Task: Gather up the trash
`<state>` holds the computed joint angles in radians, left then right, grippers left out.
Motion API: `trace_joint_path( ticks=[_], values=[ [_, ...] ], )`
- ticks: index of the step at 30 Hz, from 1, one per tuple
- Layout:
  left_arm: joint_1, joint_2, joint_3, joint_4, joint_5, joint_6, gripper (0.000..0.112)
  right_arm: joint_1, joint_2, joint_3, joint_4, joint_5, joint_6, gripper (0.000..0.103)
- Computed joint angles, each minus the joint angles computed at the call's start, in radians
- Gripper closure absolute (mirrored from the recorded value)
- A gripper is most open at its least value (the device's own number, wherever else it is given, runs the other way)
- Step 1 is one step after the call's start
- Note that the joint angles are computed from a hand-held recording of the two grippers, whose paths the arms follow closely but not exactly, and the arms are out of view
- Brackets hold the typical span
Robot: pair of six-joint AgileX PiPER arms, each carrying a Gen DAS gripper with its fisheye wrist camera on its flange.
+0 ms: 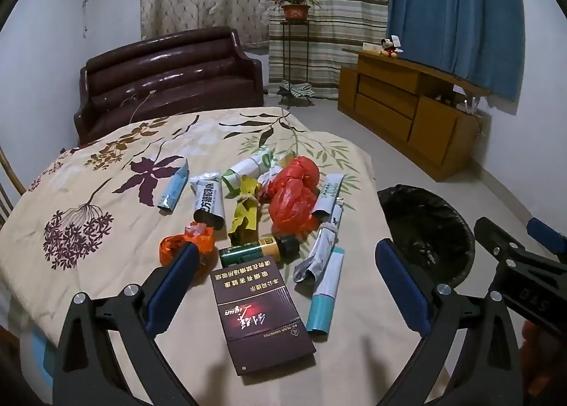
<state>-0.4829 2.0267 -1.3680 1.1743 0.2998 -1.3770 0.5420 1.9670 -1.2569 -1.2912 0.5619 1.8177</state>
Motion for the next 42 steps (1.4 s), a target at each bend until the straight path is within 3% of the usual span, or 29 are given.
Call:
trace_joint_path(
  ticks=[7, 20, 42],
  values=[
    [-0.004, -0.006, 0.008, 0.039, 0.005, -0.026, 0.016, 0.005, 0.004, -0.005, -0.003, 0.004, 0.003, 0.004],
    [-0.002, -0.03, 0.012, -0.062, 0.012, 0.058, 0.016, 0.013, 0.005, -0.013, 0.001, 0.021, -0.004, 0.004],
    [0.006, -0.021, 0.016, -0.053, 0.007, 0.043, 0.016, 0.007, -0.018, 0.01, -0.005, 0.02, -0.007, 0.004]
  ],
)
